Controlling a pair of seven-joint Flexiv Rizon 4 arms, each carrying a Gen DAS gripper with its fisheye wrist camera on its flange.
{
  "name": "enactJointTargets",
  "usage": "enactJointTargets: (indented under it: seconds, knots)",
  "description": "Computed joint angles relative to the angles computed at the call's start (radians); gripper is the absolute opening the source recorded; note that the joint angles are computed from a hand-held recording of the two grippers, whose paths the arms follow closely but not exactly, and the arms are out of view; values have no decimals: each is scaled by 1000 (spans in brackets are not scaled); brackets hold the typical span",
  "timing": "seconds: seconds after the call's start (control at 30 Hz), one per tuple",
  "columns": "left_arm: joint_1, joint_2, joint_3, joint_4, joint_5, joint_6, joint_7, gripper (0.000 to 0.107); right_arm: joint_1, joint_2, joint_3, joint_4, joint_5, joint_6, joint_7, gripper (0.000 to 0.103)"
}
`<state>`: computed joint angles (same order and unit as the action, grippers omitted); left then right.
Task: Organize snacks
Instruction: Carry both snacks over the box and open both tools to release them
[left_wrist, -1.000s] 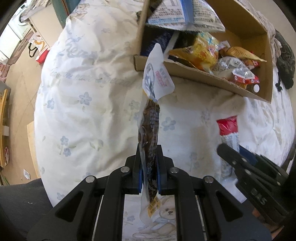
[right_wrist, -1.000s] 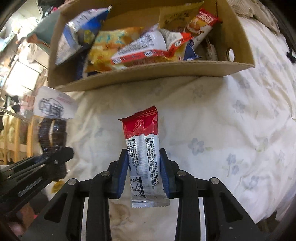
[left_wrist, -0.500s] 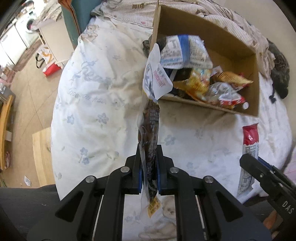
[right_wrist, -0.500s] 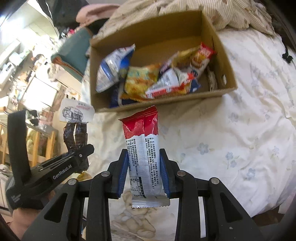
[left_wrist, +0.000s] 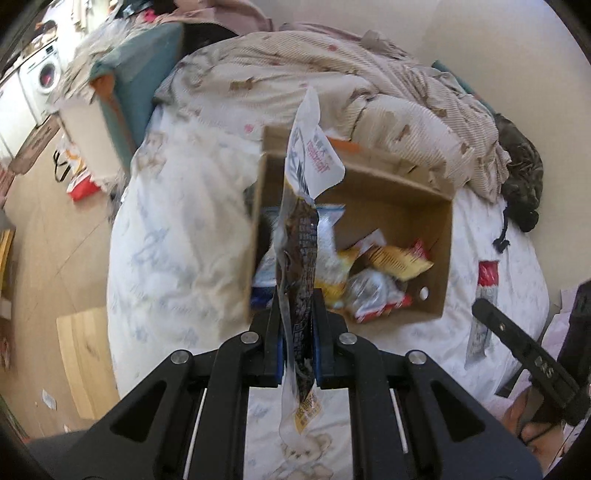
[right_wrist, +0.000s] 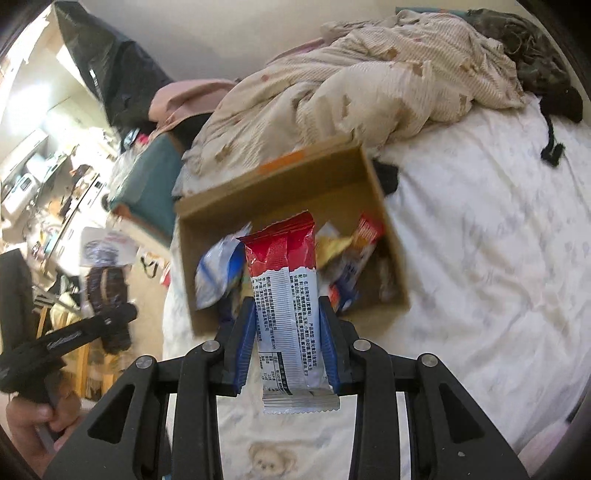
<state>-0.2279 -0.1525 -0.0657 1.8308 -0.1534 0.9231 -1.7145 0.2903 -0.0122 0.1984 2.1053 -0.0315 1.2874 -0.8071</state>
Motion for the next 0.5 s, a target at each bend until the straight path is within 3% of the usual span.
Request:
enactJointTargets:
  seconds: [0.5]
  knots:
    - [-70,-305,-33,-351,-9,-208,-73,9,-64,-249,5,-267,178,-119,-206,34]
